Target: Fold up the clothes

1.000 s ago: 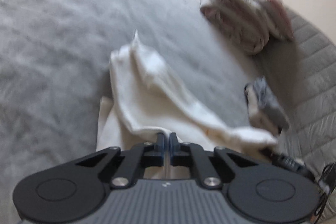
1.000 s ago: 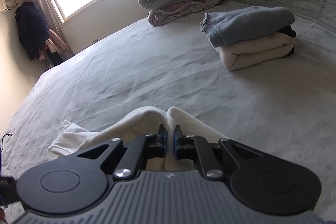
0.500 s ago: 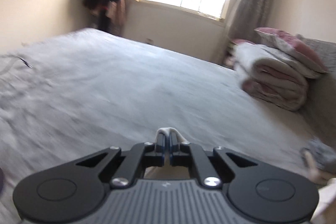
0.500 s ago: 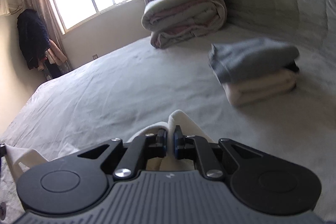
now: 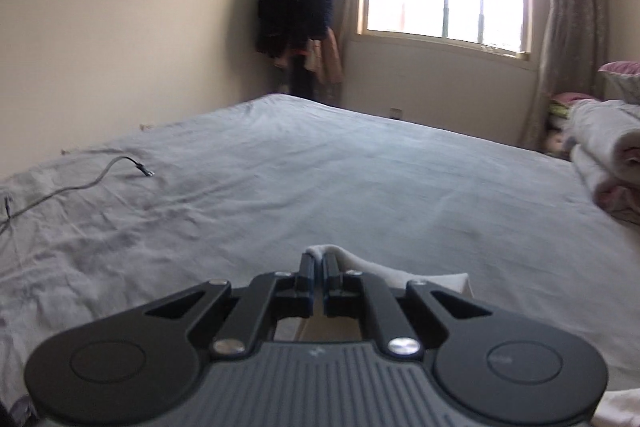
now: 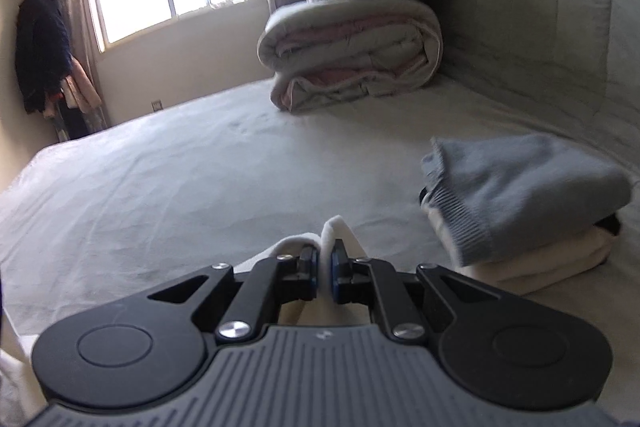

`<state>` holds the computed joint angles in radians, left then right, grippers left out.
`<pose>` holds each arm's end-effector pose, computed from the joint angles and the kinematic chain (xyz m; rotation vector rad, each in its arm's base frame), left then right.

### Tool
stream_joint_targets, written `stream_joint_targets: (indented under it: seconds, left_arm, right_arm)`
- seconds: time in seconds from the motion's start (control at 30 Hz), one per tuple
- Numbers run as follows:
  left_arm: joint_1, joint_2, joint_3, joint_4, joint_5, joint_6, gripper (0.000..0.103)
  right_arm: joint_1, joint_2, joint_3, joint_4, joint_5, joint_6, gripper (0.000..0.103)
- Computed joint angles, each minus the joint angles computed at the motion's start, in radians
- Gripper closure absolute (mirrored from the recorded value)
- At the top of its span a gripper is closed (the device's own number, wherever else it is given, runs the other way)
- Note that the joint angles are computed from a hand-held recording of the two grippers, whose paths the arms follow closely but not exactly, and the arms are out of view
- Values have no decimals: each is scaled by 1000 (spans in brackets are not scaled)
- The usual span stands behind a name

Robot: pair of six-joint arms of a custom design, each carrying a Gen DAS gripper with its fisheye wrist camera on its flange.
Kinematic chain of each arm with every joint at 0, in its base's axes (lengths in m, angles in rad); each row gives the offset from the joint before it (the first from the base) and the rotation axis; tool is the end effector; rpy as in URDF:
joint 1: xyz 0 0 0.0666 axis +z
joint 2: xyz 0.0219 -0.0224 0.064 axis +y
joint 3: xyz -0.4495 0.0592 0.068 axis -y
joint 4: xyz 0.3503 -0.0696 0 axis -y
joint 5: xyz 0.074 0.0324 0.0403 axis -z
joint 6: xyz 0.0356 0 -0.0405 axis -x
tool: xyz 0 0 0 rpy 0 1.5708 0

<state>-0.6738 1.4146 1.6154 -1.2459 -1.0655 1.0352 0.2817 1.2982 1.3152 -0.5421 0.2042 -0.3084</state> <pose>0.3380 -0.2306 0.5761 -0.6706 1.9076 0.3678 0.3966 0.1069 0.5330 0.1508 2.0817 0.1449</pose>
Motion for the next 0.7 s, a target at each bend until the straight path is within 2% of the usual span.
stream_joint_targets:
  seconds: [0.2, 0.33, 0.4, 0.43, 0.47, 0.5, 0.53, 0.57, 0.63, 0.7]
  left_arm:
    - [54, 46, 0, -1, 40, 16, 99]
    - [63, 47, -18, 22, 118, 36, 99]
    - [62, 42, -25, 28, 151, 41, 98]
    - [59, 39, -25, 23, 155, 51, 98]
    - [56, 35, -22, 15, 167, 60, 92]
    - [54, 31, -20, 6, 179, 68, 87]
    - [51, 27, -17, -2, 191, 77, 74]
    - [41, 24, -12, -22, 194, 93, 66]
    - [21, 20, -3, -53, 199, 116, 64]
    - [-5, 17, 13, -90, 205, 140, 61]
  right_arm:
    - [15, 78, -7, 32, 2, -9, 93]
    - [22, 91, -13, 34, -26, -1, 92]
    - [17, 84, -11, 25, -39, -19, 88]
    - [14, 79, -9, 19, -50, -28, 88]
    - [10, 74, -3, 3, -65, -32, 87]
    - [6, 69, 2, -12, -78, -35, 85]
    - [8, 60, 5, -24, -73, -31, 72]
    - [9, 51, 8, -37, -69, -28, 57]
    - [13, 23, 1, -51, -66, -23, 49]
    - [10, 2, 0, -75, -94, -31, 49]
